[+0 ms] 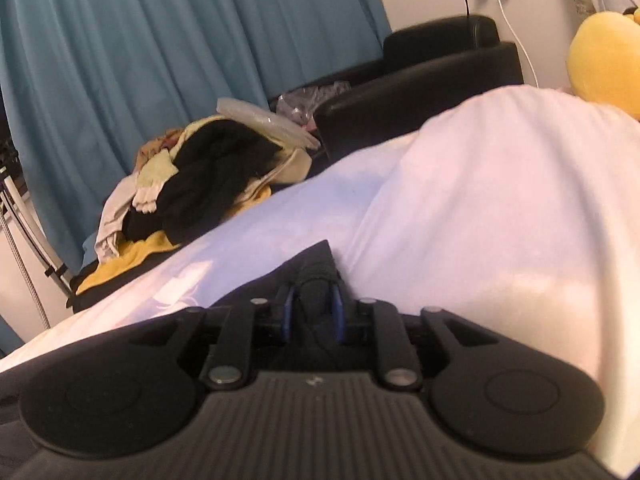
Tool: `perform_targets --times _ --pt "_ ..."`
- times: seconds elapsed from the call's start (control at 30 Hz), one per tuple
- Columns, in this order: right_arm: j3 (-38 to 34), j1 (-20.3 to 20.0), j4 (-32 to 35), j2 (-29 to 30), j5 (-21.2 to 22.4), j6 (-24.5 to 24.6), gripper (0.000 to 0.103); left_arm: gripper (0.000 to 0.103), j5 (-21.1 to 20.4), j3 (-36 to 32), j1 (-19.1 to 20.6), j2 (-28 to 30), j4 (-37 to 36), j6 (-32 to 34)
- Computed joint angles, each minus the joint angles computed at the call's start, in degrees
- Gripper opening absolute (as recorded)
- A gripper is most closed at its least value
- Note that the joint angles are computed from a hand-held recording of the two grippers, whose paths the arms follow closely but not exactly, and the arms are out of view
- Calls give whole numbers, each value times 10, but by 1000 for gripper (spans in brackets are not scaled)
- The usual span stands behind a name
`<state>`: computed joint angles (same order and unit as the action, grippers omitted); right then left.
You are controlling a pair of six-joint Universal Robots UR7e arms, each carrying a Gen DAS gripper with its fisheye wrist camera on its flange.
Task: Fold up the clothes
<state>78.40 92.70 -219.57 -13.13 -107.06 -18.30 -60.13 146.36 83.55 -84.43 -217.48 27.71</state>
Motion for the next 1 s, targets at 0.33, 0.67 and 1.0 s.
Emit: perform_targets --times 0.33,0.67,1.0 --pt "150 73 -98 -71 -69 30 47 92 -9 13 -8 -33 38 14" --pt "363 187 -165 -125 -18 65 47 92 33 73 -81 -143 50 15" --pt "472 269 -191 -86 -27 90 49 93 118 147 -191 -233 55 33"
